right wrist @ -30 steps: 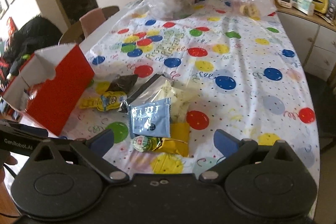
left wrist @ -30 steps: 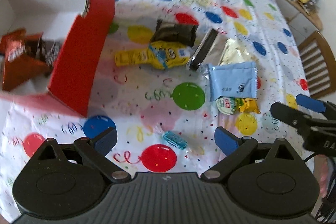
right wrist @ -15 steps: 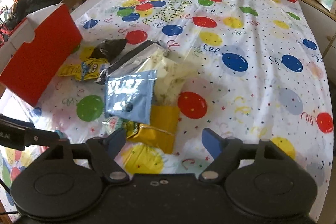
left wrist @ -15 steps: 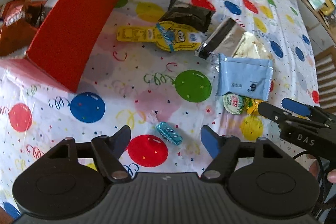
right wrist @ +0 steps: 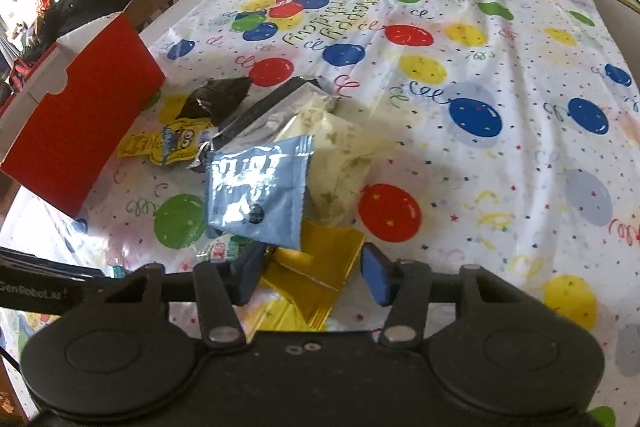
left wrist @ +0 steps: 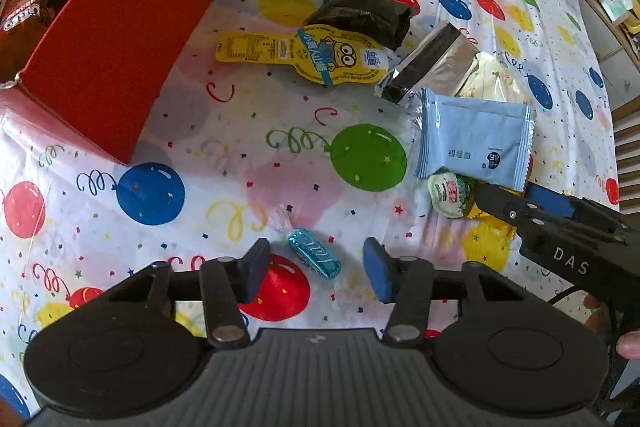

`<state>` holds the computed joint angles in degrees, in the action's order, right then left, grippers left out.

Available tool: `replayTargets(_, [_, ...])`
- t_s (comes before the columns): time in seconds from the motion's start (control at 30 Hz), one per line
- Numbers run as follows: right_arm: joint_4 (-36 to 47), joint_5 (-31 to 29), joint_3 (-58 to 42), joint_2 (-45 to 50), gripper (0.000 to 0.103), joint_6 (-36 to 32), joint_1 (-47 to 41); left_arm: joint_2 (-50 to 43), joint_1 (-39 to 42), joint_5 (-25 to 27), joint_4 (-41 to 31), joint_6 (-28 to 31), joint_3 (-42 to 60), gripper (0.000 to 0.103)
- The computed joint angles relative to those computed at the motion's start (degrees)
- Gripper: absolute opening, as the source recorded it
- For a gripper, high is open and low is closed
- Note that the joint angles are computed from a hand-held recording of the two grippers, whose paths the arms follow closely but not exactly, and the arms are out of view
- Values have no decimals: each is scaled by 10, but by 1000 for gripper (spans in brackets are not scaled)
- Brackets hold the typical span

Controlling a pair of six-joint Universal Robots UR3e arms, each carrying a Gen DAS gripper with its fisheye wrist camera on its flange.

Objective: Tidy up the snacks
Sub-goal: 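Grasp the teal candy with the left tool while the right tool grasps the yellow packet, then carry the teal candy and yellow packet over the red box and open both tools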

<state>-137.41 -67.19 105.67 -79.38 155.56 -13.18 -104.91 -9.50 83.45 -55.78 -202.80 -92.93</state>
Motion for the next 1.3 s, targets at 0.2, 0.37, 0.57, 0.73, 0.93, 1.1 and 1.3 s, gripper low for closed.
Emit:
replayTargets(0.2, [-7,18,12,0,38,-2,-10,7,4,-13,15,10,-15,22])
replayTargets(0.37, [-8,30,35,-20,34,3,-24,16,15,-29,25,23,-32,15])
replayTargets(0.57, [1,53,87,-71,31,-1,-70,25,18,-33,29,34,-43,15])
replayTargets(0.73, [22,77,127,-129,30,-10,-112,44,33,-49,30,44,-63,13])
replayTargets(0.93, [84,95,154,-203,30,-37,-149,82,59,-68,34,58,-101,12])
replayTargets(1.1, [134,108,166,-258,30,-52,-160,114,87,-89,30,71,-128,12])
replayTargets(1.3, [170,102,166,-300,31,-43,-146,155,119,-113,23,99,-156,12])
